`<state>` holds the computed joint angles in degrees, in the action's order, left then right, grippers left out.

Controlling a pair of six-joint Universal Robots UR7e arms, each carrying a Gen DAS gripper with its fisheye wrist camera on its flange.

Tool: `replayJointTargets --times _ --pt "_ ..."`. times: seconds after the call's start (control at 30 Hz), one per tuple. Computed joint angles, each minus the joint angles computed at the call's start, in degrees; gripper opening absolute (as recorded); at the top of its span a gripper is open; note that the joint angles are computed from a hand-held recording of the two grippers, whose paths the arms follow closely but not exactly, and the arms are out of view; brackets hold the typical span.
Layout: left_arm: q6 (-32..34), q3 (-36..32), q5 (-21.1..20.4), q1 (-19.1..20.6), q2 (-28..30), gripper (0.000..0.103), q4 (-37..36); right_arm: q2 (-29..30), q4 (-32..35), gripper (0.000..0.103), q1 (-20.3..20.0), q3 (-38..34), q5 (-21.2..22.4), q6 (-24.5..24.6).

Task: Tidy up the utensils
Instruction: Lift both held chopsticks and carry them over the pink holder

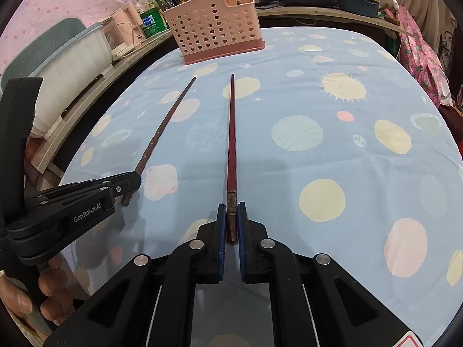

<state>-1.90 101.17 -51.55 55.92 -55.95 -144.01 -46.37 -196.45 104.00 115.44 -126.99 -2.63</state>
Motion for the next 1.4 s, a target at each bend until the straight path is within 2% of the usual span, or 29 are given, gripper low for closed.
replayJointTargets --times 0.63,1.0,1.1,1.2,1.4 --pt "-2.4 -0.5 -1.2 -0.8 -5.9 0.007 -0.5 -3.8 -3.7 0.007 3.0 -0.4 0.6 -1.6" --pt "-2.5 -3.1 -1.0 -1.8 -6.6 0.007 -1.6 -5.3 -7.5 0.007 4.4 -3.3 1.0 -5.8" --pt "-1.6 -4.2 -1.2 -2.0 -6.5 0.007 -2.4 -5.5 -8.4 0.006 4.8 -4.6 1.5 -7.1" --pt "-0.9 -5.5 -1.5 -2.4 -6.2 0.007 -3.1 -5.6 -9.4 0.001 5.3 -5.8 2.1 -8.5" --pt "1.5 -8.0 -2.0 -3.0 -5.0 0.007 -5.2 -5.2 -10.2 0.001 5.7 -9.0 3.0 -11.2"
